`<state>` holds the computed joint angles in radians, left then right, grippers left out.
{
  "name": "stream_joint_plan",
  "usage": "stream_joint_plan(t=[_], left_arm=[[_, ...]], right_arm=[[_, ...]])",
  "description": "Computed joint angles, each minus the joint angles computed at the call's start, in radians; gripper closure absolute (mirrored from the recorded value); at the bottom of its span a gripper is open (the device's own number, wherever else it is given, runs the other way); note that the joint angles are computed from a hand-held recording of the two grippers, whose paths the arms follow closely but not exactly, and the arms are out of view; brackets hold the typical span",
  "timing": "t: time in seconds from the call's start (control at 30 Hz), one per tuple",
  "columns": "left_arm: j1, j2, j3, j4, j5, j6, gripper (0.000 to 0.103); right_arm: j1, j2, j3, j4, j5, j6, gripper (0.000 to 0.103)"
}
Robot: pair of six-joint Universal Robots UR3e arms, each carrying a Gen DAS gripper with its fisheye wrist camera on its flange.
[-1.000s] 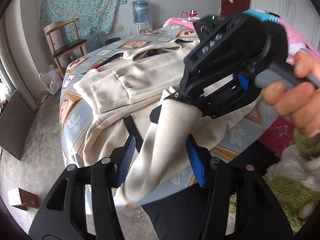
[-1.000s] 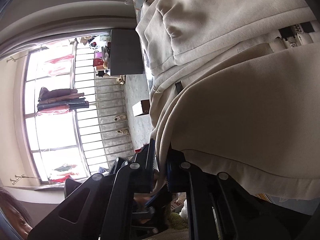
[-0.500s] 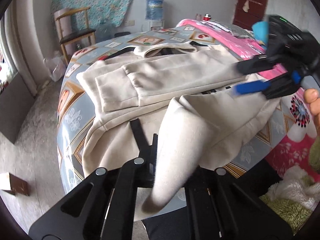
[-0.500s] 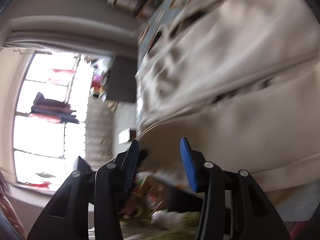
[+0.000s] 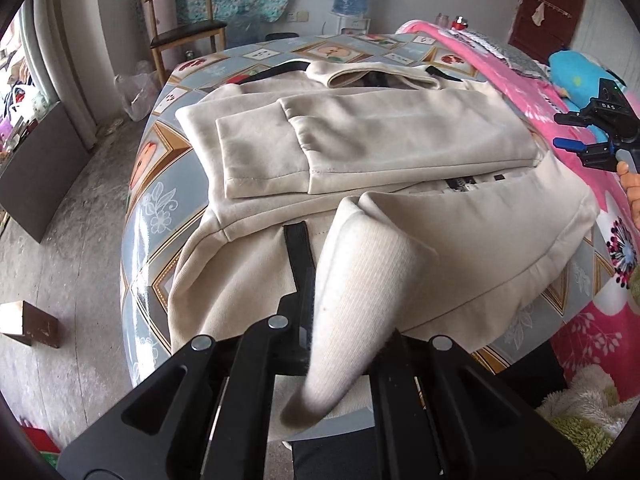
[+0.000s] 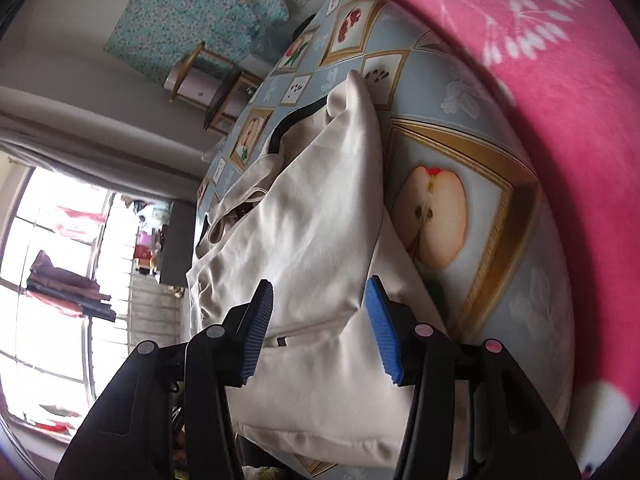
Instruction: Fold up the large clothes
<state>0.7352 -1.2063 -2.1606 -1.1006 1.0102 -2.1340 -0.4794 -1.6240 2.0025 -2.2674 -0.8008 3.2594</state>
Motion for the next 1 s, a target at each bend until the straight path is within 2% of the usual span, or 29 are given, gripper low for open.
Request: stream_joint_plan(t=[0.17, 0.43, 0.63, 0.77, 1.0], left_arm=[[-0.044, -0.028, -0.001, 0.066, 0.044, -0.09, 0.098], [-0.081, -0.055, 0.007, 0.106, 0.083, -0.136, 0.098], [-0.109, -0.073, 0.012, 0.136, 0.107, -0.17, 0.098], [-0.117, -0.077, 0.016, 0.139, 0.115, -0.187, 0.098], [-0.12, -0.097, 0.036, 0.12, 0.117, -0.203, 0.098]], right_arm=[[0.007, 0.111, -0.052, 0.06, 0.031, -0.09, 0.055], [-0.082, 0.013, 0.017, 0.313, 0.1, -0.331, 0.055], [-0.126, 0.044, 0.012, 0.283, 0.134, -0.323, 0.055], [-0.112, 0.088, -0.009, 0.279, 0.105, -0.314, 0.055], [-0.17, -0.042, 0.05, 0.449, 0.09, -0.409, 0.055]])
